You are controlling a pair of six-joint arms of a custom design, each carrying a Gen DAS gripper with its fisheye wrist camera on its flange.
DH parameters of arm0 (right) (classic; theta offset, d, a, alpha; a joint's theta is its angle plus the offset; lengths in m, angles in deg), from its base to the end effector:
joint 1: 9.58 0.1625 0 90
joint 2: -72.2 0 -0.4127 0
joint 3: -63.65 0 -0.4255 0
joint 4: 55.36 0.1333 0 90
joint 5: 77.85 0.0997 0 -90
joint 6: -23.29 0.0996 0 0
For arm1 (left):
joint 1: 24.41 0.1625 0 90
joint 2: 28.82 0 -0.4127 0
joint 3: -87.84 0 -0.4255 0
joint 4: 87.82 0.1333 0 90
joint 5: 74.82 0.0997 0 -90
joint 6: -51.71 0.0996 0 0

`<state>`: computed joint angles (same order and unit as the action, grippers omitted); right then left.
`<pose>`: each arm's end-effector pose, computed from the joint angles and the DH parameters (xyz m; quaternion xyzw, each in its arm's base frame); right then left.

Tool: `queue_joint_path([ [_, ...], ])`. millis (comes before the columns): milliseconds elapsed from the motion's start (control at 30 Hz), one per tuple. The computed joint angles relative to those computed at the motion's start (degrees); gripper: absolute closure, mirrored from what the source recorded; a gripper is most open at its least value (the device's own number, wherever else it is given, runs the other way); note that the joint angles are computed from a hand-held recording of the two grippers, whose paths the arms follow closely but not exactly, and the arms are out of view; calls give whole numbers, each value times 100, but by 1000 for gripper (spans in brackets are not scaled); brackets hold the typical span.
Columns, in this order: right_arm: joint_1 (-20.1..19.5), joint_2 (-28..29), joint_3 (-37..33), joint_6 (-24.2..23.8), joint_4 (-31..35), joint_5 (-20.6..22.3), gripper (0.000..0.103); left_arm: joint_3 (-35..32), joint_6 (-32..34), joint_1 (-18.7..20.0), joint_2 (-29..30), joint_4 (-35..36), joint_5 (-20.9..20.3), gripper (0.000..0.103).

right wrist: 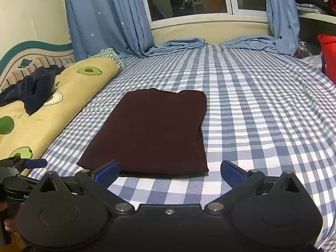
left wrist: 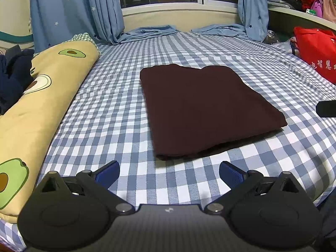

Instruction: Fold small clothes

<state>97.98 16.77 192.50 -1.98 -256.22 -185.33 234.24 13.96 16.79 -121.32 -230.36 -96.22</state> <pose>0.2472 -0.4384 0.0797 0.2964 -0.8893 0.3068 0.1649 -0.1005 -0.3884 0.1923 0.0862 0.8216 -0.3791 0.4170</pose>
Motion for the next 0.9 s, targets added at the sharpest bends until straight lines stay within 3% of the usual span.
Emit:
queue_joint_path([
  [633,28,68,-44,-157,-15,-66,1,1,113,12,-20,-98,-52,1],
  [833,25,188,-55,-288,-232,-149,1,-9,263,-14,30,-313,-80,1],
  [900,-7,339,-39,-364,-607,-135,1,-2,371,-18,29,-451,-126,1],
])
